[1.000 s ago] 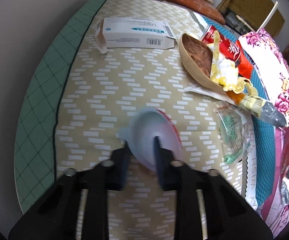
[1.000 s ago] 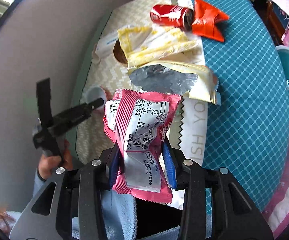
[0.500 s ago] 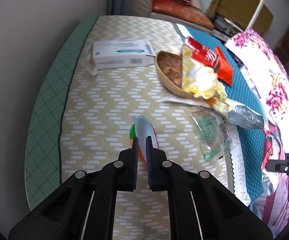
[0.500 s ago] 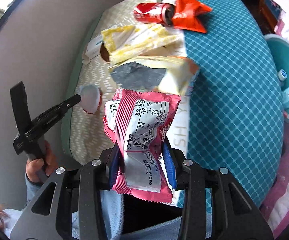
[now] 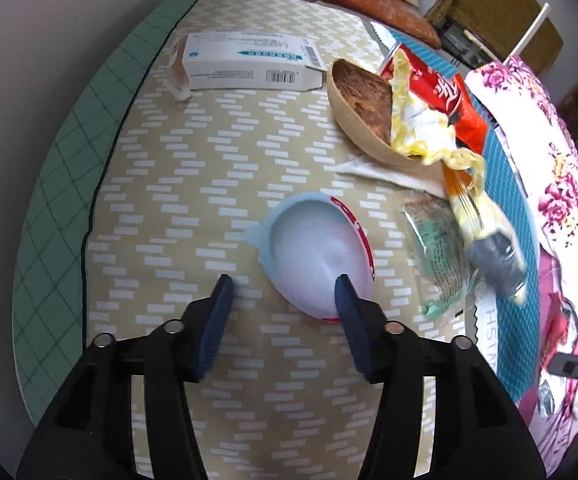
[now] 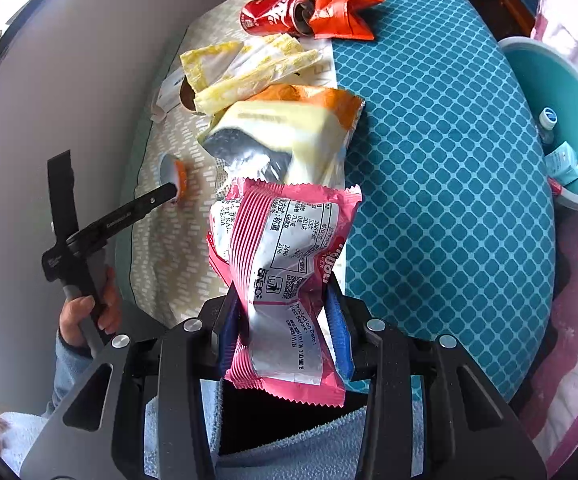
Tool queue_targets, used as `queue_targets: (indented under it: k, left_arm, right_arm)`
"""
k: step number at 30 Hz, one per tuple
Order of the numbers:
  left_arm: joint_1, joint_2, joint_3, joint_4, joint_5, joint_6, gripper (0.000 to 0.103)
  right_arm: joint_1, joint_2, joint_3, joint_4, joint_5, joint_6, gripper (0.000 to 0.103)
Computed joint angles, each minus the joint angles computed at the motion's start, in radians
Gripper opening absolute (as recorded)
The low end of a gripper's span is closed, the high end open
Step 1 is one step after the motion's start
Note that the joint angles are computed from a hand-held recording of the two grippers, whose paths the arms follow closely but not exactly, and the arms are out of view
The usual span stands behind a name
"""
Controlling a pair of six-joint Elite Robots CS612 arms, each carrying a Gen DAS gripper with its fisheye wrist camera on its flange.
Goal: Collect trash
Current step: 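Grasp the pink snack wrapper with the right tool while the left tool grasps the white plastic lid, then carry both items to the teal bin, releasing the wrapper from the right tool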
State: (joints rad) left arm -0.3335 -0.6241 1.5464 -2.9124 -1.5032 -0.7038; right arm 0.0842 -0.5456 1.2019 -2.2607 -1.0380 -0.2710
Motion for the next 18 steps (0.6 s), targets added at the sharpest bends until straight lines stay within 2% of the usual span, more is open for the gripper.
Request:
queue_targets:
  k: [4, 5, 6, 7, 10, 18]
  left_arm:
    - [-0.006, 0.012, -0.013, -0.01, 0.017, -0.007, 0.054]
    - [-0.012, 0.015, -0.021, -0.004, 0.034, -0.006, 0.05]
    - [-0.017, 0.016, -0.025, 0.003, 0.048, -0.003, 0.029]
    - [-0.02, 0.017, -0.029, 0.01, 0.052, 0.007, 0.012]
    - [-0.033, 0.013, -0.03, 0.003, 0.087, 0.023, 0.006]
    - [-0.062, -0.042, 0.02, -0.093, 0.114, 0.092, 0.005]
  right_arm:
    - [-0.012, -0.032, 0.05, -0.043, -0.009, 0.01, 0.037]
    - [-0.016, -0.037, 0.058, -0.057, -0.012, 0.018, 0.037]
    - [-0.02, -0.041, 0.065, -0.075, -0.016, 0.03, 0.037]
    - [-0.023, -0.043, 0.068, -0.089, -0.018, 0.04, 0.037]
    - [-0.03, -0.046, 0.074, -0.127, -0.029, 0.067, 0.037]
    - [-0.043, -0.035, 0.054, -0.159, -0.003, 0.104, 0.037]
